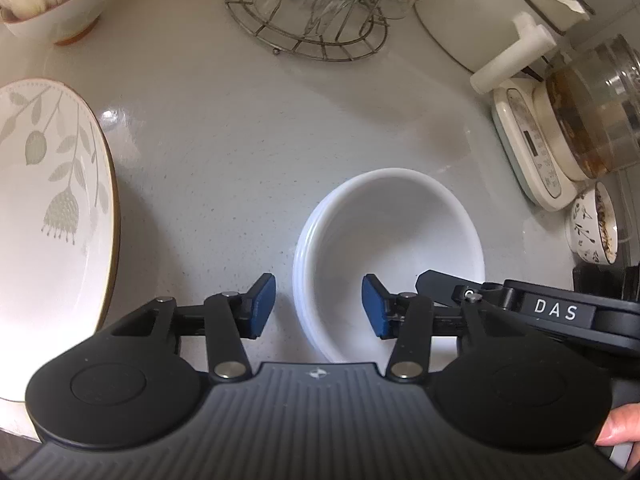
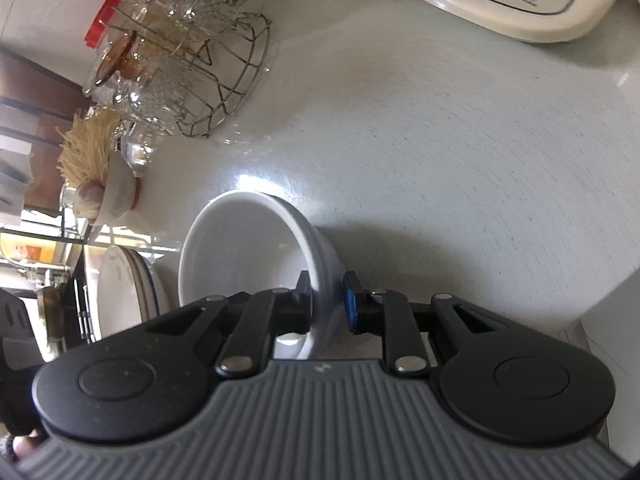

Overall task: Organize plates and bowls
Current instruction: 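Lift the stacked bowls with both grippers and carry them over the plate stack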

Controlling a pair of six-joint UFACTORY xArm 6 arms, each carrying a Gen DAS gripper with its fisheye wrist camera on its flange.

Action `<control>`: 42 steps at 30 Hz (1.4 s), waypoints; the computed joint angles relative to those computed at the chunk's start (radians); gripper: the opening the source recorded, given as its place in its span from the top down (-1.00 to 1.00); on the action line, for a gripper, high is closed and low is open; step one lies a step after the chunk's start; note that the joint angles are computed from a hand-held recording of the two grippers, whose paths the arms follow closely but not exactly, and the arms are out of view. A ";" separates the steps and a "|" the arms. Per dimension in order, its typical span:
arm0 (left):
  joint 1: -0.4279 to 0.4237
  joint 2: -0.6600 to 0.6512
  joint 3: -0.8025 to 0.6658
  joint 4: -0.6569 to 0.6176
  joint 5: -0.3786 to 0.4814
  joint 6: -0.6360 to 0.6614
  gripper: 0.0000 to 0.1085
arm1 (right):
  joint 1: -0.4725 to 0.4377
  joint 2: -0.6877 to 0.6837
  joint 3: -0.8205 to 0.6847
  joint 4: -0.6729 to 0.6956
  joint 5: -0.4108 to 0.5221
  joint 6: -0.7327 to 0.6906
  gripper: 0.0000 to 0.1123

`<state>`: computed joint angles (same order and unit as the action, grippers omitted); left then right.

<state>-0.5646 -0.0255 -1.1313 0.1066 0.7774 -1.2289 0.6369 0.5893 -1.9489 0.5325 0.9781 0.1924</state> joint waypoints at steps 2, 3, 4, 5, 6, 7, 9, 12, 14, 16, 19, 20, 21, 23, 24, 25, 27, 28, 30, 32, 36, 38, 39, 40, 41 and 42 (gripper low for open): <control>0.001 0.006 -0.006 0.001 0.001 -0.013 0.08 | -0.003 0.012 -0.019 0.001 0.014 -0.026 0.64; 0.001 0.008 -0.008 -0.001 0.002 -0.020 0.09 | -0.004 0.020 -0.032 0.002 0.024 -0.037 0.64; 0.001 0.008 -0.009 0.001 -0.001 -0.027 0.11 | -0.007 0.024 -0.039 0.007 0.032 -0.050 0.64; 0.001 0.008 -0.009 0.002 -0.001 -0.031 0.12 | -0.009 0.032 -0.051 0.013 0.040 -0.065 0.64; -0.001 0.009 -0.010 0.005 0.001 -0.035 0.15 | -0.011 0.037 -0.058 0.018 0.046 -0.078 0.64; -0.002 0.012 -0.014 0.011 0.006 -0.044 0.20 | -0.013 0.044 -0.070 0.022 0.054 -0.089 0.64; -0.006 0.018 -0.019 0.020 0.014 -0.067 0.25 | -0.018 0.050 -0.081 0.032 0.068 -0.111 0.63; -0.012 0.014 -0.013 0.043 0.021 -0.114 0.33 | -0.025 0.063 -0.101 0.047 0.090 -0.130 0.62; -0.013 0.009 -0.006 0.057 0.021 -0.148 0.39 | -0.033 0.074 -0.118 0.063 0.111 -0.149 0.62; -0.015 0.003 0.006 0.068 0.013 -0.180 0.43 | -0.038 0.089 -0.142 0.073 0.131 -0.164 0.62; -0.019 -0.011 0.029 0.089 -0.006 -0.229 0.45 | -0.038 0.096 -0.154 0.071 0.142 -0.189 0.62; -0.020 -0.013 0.034 0.095 -0.011 -0.244 0.46 | -0.036 0.096 -0.157 0.064 0.142 -0.194 0.62; -0.022 -0.016 0.039 0.100 -0.015 -0.256 0.47 | -0.033 0.097 -0.160 0.057 0.141 -0.197 0.63; -0.024 -0.021 0.044 0.105 -0.015 -0.271 0.48 | -0.029 0.102 -0.171 0.050 0.145 -0.197 0.63; -0.025 -0.022 0.046 0.106 -0.017 -0.276 0.49 | -0.029 0.106 -0.178 0.047 0.149 -0.196 0.63; -0.025 -0.025 0.052 0.109 -0.023 -0.285 0.50 | -0.028 0.111 -0.188 0.043 0.157 -0.196 0.63; -0.025 -0.037 0.069 0.108 -0.041 -0.285 0.50 | -0.028 0.135 -0.235 0.028 0.195 -0.201 0.64; -0.024 -0.044 0.078 0.108 -0.048 -0.284 0.50 | -0.028 0.142 -0.253 0.023 0.210 -0.202 0.64; -0.024 -0.058 0.090 0.113 -0.059 -0.284 0.50 | -0.027 0.143 -0.263 0.018 0.220 -0.207 0.64; -0.021 -0.071 0.099 0.102 -0.066 -0.274 0.50 | -0.024 0.145 -0.275 0.008 0.228 -0.195 0.64; -0.018 -0.103 0.106 0.088 -0.053 -0.243 0.50 | -0.013 0.108 -0.237 0.003 0.199 -0.168 0.64; -0.015 -0.123 0.108 0.088 -0.045 -0.233 0.50 | -0.007 0.095 -0.230 0.001 0.188 -0.148 0.64; -0.013 -0.136 0.113 0.091 -0.047 -0.233 0.50 | -0.004 0.092 -0.232 -0.001 0.185 -0.140 0.64; -0.011 -0.149 0.120 0.094 -0.051 -0.238 0.50 | -0.002 0.092 -0.240 -0.004 0.184 -0.129 0.64; -0.008 -0.163 0.128 0.096 -0.053 -0.240 0.50 | 0.001 0.099 -0.257 -0.007 0.186 -0.121 0.64; -0.006 -0.177 0.133 0.103 -0.053 -0.244 0.50 | 0.005 0.105 -0.273 -0.010 0.186 -0.115 0.64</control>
